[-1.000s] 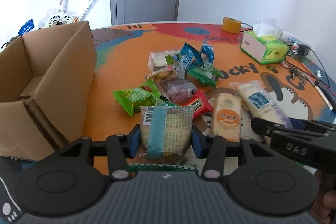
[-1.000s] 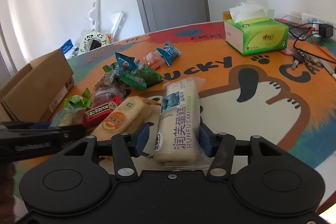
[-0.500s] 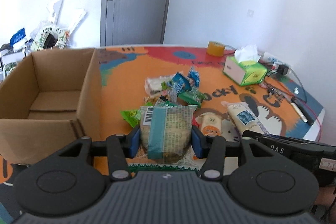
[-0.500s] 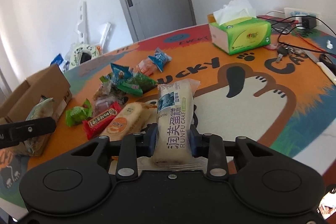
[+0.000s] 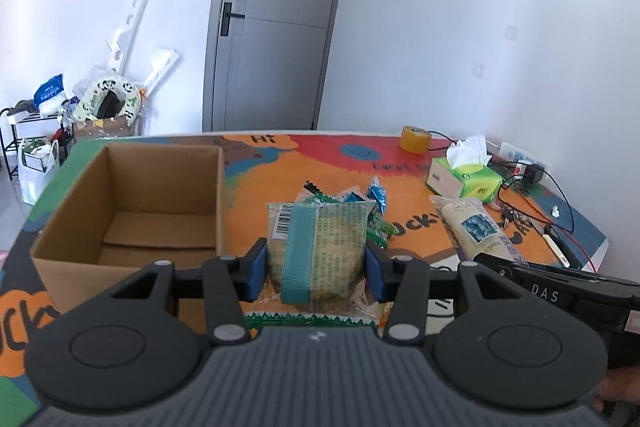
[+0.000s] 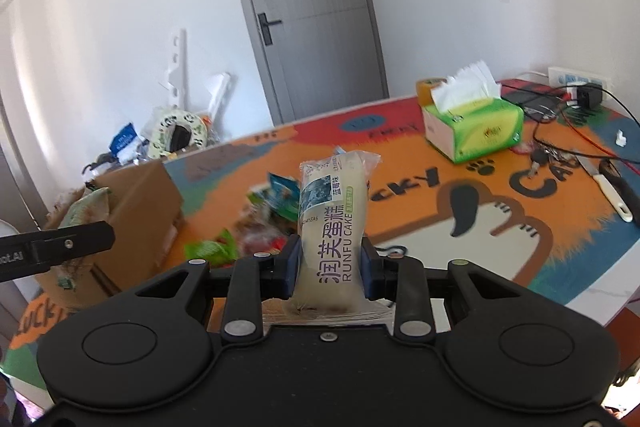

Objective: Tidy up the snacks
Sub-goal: 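Lift the cake pack with the left gripper while the right lifts the cake roll, then lower both held snacks into the cardboard box and open both grippers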

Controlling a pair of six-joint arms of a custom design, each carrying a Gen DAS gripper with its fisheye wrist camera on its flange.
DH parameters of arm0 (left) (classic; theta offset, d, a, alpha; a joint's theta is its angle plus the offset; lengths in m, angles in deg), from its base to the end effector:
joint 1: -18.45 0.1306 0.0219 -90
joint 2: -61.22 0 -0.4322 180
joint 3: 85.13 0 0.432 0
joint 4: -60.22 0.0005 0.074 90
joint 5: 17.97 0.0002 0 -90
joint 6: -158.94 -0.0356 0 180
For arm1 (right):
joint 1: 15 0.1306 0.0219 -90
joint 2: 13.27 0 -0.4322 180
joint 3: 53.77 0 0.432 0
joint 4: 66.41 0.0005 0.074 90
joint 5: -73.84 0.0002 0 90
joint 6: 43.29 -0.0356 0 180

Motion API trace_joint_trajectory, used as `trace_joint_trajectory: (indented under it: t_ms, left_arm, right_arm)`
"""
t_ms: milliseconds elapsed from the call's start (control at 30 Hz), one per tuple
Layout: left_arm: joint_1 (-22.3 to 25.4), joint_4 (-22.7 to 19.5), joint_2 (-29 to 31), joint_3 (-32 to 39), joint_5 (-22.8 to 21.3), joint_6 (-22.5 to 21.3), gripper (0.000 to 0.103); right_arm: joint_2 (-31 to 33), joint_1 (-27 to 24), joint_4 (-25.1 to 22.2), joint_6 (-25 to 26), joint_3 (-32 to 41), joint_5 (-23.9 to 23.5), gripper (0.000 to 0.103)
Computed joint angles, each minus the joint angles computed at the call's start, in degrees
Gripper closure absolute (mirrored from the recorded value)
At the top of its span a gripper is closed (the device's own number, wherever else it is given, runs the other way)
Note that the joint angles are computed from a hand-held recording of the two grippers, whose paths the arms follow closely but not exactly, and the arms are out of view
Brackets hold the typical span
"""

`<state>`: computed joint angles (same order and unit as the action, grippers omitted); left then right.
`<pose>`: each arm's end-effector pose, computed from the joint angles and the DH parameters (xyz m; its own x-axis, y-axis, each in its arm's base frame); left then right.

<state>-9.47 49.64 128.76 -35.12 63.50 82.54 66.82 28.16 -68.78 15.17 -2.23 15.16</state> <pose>0.3247 -0.1667 0.3483 -0.4864 -0.0054 -0.8737 0.2398 0.9607 -0.1395 0.3168 0.2710 0.2961 -0.4550 0.1860 -0.8709 -0.0247 0.9749 0.2211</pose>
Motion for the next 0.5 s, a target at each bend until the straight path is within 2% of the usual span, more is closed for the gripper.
trace_joint_trajectory:
  t_ms: [500]
  left_arm:
    - [8.4, -0.6, -0.3, 2.3, 4.2, -3.8, 0.055]
  right_arm:
    - [5.5, 2.1, 2.6, 3.7, 7.4, -2.2, 0.072]
